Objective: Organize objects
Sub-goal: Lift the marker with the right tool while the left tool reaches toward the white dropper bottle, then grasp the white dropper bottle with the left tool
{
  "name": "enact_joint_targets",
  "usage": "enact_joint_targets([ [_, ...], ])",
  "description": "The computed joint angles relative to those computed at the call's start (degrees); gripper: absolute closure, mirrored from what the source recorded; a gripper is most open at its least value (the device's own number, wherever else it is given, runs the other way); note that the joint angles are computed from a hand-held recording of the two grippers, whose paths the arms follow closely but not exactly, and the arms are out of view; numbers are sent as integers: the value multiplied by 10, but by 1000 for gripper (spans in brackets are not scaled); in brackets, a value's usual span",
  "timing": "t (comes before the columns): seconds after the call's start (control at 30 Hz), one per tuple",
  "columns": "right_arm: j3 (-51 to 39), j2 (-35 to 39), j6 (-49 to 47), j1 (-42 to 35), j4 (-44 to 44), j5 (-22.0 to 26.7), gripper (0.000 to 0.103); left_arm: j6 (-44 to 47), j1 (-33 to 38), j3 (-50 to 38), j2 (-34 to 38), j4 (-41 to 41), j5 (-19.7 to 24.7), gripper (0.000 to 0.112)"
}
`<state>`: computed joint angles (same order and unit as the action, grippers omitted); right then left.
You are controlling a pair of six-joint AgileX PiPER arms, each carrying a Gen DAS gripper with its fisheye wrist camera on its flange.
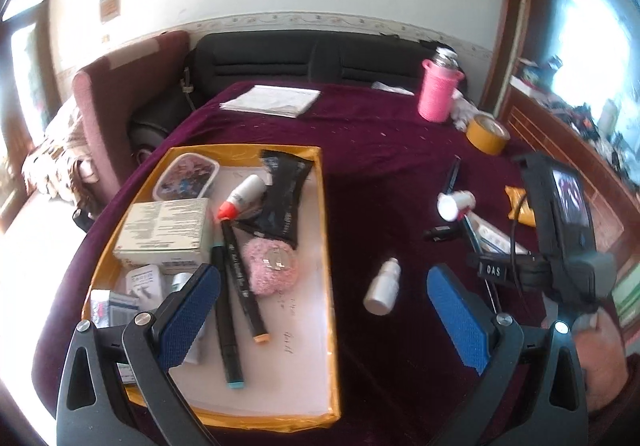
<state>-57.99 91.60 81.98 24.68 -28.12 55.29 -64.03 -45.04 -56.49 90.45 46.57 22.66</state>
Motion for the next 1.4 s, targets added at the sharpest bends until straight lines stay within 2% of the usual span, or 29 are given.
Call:
enact_joint_targets([
  [0.1, 41, -42, 4, 2, 13, -17, 91, 30, -29, -29, 31, -1, 10, 11],
  [0.27, 127, -135, 57, 27, 23, -32, 91, 126, -59, -120, 118, -54, 38, 11],
  [0.37, 167, -183, 81, 41, 23, -47, 91, 209, -56, -189, 185, -126, 61, 11],
  [0.5, 175, -191, 88, 50, 14, -51, 91, 309, -32, -242, 240, -233, 77, 16],
  [0.57, 173, -188, 89, 53, 9, -48, 91, 334, -21, -249, 253, -259, 79, 25],
  [0.63, 174, -187, 91, 53, 4, -51, 91, 365, -14, -244, 258, -280, 64, 43],
  [0.67, 176, -189, 92, 51, 3, -54, 91, 393, -11, -250, 262, -302, 69, 59],
  [0.7, 178, -191, 93, 50, 2, -57, 91, 402, -11, -260, 270, -307, 80, 66],
  [0.87, 188, -196, 96, 44, -4, -72, 91, 361, -9, -241, 261, -265, 62, 87],
  [0.93, 190, -197, 94, 46, -7, -73, 91, 368, -1, -241, 259, -285, 63, 88],
  [1.03, 185, -192, 92, 46, -7, -69, 91, 298, -26, -246, 266, -202, 87, 88],
  [1.17, 188, -193, 91, 46, -8, -73, 91, 345, -35, -200, 230, -240, 27, 88],
  [1.23, 191, -198, 87, 40, -4, -80, 91, 405, -30, -185, 213, -284, -2, 88],
  [1.27, 194, -201, 87, 38, -3, -85, 91, 438, -24, -187, 213, -311, -3, 87],
  [1.4, 203, -208, 89, 35, -7, -96, 91, 532, -4, -245, 253, -403, 68, 87],
])
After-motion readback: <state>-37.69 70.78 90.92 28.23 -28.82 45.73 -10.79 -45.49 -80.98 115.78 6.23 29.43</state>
